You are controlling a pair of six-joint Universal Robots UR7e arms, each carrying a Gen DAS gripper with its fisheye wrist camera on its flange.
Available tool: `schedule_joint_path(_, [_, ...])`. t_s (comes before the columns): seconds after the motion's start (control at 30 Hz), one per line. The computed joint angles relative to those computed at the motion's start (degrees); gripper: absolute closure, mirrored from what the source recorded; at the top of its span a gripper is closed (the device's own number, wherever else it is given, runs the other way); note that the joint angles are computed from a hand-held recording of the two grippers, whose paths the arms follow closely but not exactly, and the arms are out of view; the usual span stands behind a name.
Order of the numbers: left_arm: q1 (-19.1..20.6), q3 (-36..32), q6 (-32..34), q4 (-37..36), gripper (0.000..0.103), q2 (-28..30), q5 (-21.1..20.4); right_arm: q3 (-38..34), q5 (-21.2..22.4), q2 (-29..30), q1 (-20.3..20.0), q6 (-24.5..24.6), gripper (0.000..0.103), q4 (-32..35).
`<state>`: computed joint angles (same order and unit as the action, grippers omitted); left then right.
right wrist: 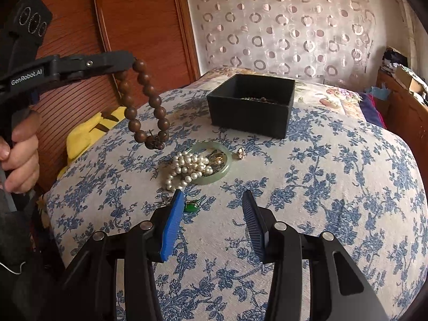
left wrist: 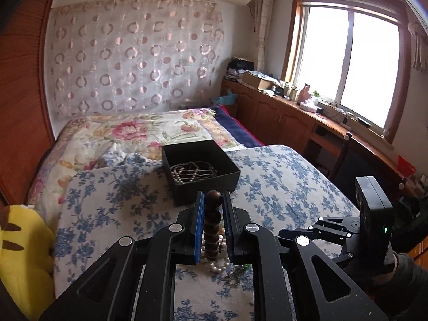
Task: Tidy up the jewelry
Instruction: 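Hold the brown bracelet up with the left tool while the right grasps the green pendant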
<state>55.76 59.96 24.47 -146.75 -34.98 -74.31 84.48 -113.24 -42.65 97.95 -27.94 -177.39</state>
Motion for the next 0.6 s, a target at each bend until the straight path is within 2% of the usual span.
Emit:
schedule_joint_path(0.07, [0.1,0.6,0.0,-0.7,0.091,-0.3,0.4,-0.7,-0.1,0.5,0.0,-0.1,0.062,1.2])
schedule_joint_path(0.37, [1.4,2.8,-1.1,-1.4,0.091,-1.5,1.5,-6.2,-2.0,4.5,0.5,-1.7,0.064,8.1])
schedule_joint_path(0.6, [2.0,3.9,-1.9,-1.6,0.091,-2.1,1.8,-8.1,-4.7,6.2,0.8,-2.8,0.067,10.2])
